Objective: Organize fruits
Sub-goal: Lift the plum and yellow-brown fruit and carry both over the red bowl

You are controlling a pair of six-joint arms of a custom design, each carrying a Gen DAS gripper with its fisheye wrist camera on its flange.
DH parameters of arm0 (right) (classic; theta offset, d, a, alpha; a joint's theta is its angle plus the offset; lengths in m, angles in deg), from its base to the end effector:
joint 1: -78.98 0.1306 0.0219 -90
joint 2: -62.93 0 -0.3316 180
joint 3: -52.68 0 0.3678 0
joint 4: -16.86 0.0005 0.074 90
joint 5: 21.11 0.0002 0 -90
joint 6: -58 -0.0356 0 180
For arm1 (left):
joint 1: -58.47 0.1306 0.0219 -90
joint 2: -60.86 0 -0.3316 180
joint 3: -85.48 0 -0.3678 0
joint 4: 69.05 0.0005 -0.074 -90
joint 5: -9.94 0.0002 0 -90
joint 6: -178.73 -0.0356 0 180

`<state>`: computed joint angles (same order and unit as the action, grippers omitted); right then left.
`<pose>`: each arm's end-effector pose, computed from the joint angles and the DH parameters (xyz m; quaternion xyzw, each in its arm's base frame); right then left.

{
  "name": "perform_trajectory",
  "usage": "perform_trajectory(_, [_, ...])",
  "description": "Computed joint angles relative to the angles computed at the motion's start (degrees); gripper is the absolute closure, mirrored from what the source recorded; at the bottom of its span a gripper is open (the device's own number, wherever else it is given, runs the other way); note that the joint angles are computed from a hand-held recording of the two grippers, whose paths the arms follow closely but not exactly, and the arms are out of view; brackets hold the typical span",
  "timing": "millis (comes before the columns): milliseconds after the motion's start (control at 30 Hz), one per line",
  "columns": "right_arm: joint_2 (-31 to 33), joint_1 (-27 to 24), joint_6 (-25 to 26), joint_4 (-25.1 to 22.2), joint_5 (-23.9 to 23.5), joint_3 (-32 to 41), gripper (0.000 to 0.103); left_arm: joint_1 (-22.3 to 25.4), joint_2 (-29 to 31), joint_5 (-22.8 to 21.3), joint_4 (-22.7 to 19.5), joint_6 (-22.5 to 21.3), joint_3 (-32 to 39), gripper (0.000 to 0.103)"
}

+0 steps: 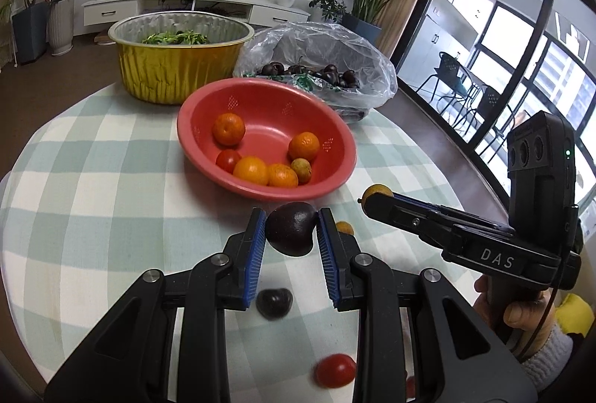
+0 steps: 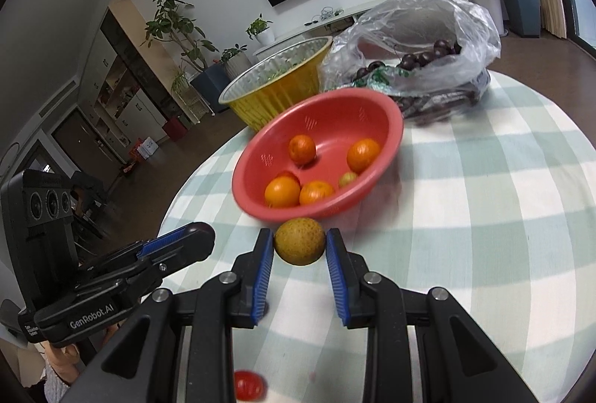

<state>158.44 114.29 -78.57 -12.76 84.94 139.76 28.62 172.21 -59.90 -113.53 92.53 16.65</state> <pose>0.4162 0.2821 0.3399 0.1482 0.8799 0.1894 0.4098 0.5025 -0.3031 0.3626 0.2705 0.8699 -0.2644 0.3165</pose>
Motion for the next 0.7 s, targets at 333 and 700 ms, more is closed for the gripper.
perform_trajectory(333, [4.34, -3.51, 2.14, -0.67, -1.97, 5.42, 0.071, -0.53, 8.34, -1.21, -3.74, -0.41, 11.99, 0.077])
perform_trajectory(700, [7.16, -6.50, 1.61, -0.50, -4.13, 7.35, 0.064, -1.52, 19.24, -5.00, -9.44, -1.85, 27.38, 0.076])
